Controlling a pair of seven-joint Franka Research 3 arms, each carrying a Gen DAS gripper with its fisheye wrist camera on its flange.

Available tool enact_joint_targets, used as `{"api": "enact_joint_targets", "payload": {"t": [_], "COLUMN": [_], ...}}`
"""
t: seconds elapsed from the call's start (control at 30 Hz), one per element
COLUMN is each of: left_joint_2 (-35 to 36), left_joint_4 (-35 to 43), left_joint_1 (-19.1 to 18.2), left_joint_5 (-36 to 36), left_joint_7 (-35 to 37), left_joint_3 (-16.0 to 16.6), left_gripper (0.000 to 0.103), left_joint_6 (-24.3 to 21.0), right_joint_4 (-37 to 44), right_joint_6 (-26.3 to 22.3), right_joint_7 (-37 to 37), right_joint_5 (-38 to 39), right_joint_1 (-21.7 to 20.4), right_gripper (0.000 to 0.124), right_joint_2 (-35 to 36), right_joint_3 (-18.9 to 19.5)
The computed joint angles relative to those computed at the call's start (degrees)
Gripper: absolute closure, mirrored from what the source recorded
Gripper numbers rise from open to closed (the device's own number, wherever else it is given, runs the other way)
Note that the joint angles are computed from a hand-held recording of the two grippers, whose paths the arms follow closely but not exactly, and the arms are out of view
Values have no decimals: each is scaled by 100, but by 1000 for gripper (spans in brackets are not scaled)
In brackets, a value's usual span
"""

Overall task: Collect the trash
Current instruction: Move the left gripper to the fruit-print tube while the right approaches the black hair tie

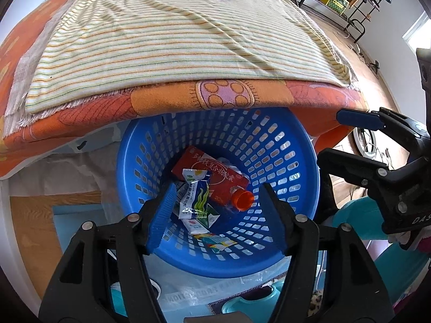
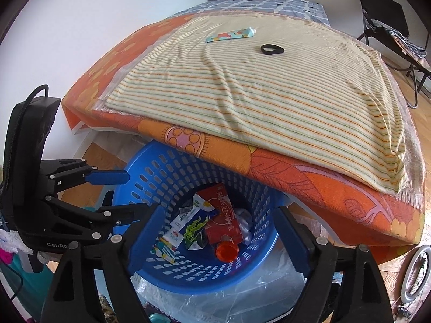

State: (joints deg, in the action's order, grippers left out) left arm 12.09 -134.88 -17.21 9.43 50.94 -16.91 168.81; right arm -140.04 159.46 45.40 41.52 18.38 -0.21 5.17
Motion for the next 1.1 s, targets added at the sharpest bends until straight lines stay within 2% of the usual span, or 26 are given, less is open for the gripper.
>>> {"api": "enact_joint_targets", "payload": {"t": [0.13,0.37,0.53,0.73,0.93,1.1], "left_joint_2": [30,0,-49,-2,262,556], "left_joint_4": [48,136,311,610,1145,1642], "left_joint_1": [-46,-81,-155,-35,136,423], "left_joint_5": [77,368,813,1016,1141,948], "left_joint_7": [-91,-269,-457,-423,-20,363], "left_joint_3": [55,173,372,428,498,485], "left_gripper": [31,31,31,31,31,31], "left_joint_6": [-27,-35,-79,-175,-269,-87], "right_joint_4": [16,109,298,607,977,1338], "right_joint_6": [12,61,108,129,96,75], "right_joint_7": [39,110,62,47,37,-47], "right_joint_5": [-15,2,186,338,431,580], "right_joint_1": [-10,-44,-99,-196,-323,-439], "right_gripper": [36,34,32,31,31,31], "right_joint_2": [8,26,65,196,415,678], "right_joint_3": [-8,-28,-50,-76,-63,-8]}}
